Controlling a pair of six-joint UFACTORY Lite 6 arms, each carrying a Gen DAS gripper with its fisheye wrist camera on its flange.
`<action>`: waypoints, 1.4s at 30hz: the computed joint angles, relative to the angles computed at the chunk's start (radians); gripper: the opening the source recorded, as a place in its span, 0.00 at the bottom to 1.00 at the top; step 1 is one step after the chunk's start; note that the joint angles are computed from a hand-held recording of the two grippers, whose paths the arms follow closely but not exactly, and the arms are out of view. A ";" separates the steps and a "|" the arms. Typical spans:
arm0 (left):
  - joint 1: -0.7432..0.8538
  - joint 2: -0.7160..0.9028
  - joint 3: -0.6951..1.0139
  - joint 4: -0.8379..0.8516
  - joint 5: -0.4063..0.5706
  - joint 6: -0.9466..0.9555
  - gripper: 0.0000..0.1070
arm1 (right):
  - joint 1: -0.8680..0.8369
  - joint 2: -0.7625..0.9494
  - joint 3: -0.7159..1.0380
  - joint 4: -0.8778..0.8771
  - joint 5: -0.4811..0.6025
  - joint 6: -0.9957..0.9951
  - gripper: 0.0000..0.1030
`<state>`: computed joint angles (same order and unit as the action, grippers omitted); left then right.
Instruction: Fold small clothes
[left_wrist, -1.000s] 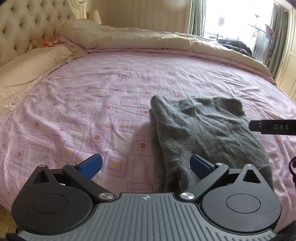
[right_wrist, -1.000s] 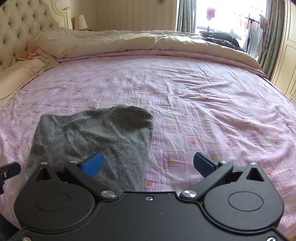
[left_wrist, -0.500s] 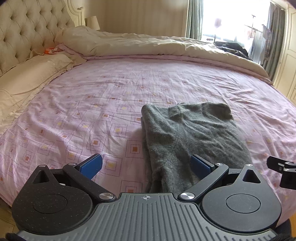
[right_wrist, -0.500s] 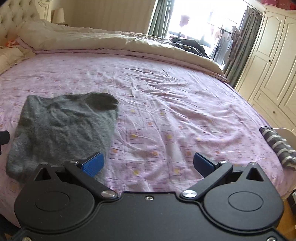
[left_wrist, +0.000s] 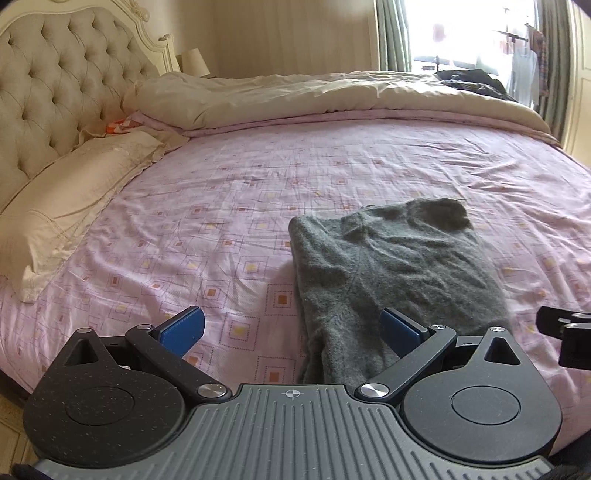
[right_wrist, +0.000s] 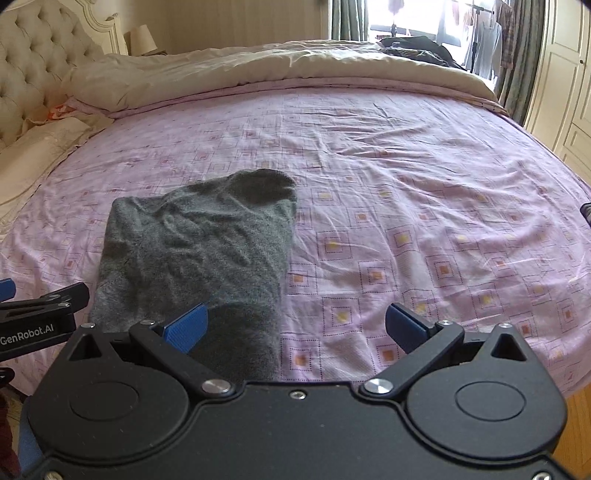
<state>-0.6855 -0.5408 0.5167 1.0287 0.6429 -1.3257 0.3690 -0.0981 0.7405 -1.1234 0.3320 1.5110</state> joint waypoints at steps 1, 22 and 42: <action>0.004 -0.004 0.000 -0.021 -0.007 0.013 0.96 | 0.004 -0.003 -0.001 0.006 -0.001 -0.008 0.99; 0.045 -0.078 -0.038 -0.194 0.043 0.183 0.95 | 0.064 -0.016 -0.011 0.154 -0.049 -0.136 0.99; 0.020 -0.120 -0.054 -0.226 0.107 0.210 0.95 | 0.022 -0.046 -0.041 0.266 -0.095 -0.259 0.99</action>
